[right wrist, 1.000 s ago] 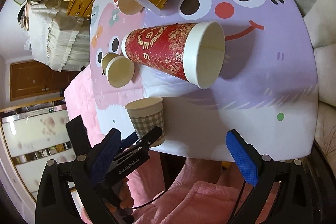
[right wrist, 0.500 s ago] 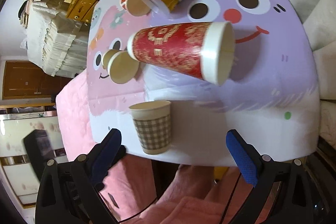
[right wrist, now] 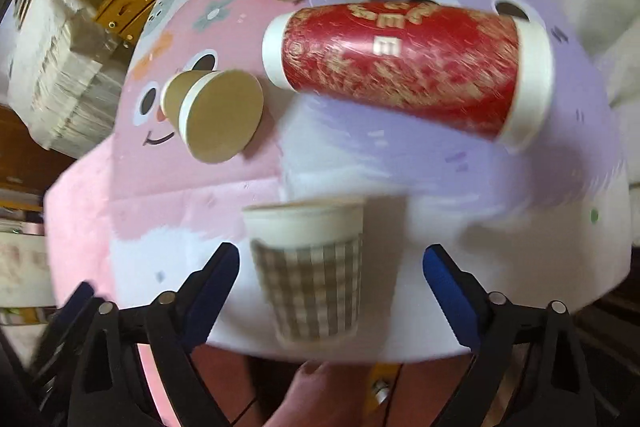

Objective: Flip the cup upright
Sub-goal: 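Close the right tool on the checkered cup while the left tool releases it, then lower the upright checkered cup onto the table with the right tool and open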

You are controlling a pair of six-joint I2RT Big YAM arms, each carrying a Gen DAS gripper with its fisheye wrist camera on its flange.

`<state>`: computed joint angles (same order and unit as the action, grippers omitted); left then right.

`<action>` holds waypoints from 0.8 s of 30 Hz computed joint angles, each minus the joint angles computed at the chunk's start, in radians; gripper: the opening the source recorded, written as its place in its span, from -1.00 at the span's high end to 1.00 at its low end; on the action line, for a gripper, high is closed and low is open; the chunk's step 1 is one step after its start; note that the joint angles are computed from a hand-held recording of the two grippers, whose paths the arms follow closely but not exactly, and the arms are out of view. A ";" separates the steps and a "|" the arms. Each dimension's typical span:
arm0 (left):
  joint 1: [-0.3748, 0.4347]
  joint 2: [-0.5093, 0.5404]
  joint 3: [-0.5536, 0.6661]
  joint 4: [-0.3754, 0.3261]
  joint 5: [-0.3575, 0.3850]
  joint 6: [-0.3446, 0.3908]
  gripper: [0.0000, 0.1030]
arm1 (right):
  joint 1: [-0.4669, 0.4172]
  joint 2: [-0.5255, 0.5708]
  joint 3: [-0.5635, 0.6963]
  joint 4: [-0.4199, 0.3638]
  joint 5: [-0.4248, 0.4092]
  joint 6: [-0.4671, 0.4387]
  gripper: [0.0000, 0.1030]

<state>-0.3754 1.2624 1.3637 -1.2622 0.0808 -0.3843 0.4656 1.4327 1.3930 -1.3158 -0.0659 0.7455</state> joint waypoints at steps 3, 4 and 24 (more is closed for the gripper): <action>0.035 -0.002 -0.005 -0.026 0.024 0.063 -0.43 | 0.013 0.031 0.002 0.021 0.016 0.007 -0.67; 0.047 -0.001 -0.003 -0.031 0.031 0.081 -0.43 | 0.014 0.036 -0.002 0.035 0.011 0.022 -0.63; 0.091 0.134 0.174 -0.066 0.095 0.360 -0.43 | 0.159 -0.099 -0.222 0.568 0.562 -0.119 -0.29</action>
<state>-0.2840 1.3964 1.5378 -1.3278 0.1760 -0.0244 0.6250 1.3341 1.1712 -0.7482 0.4965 0.6261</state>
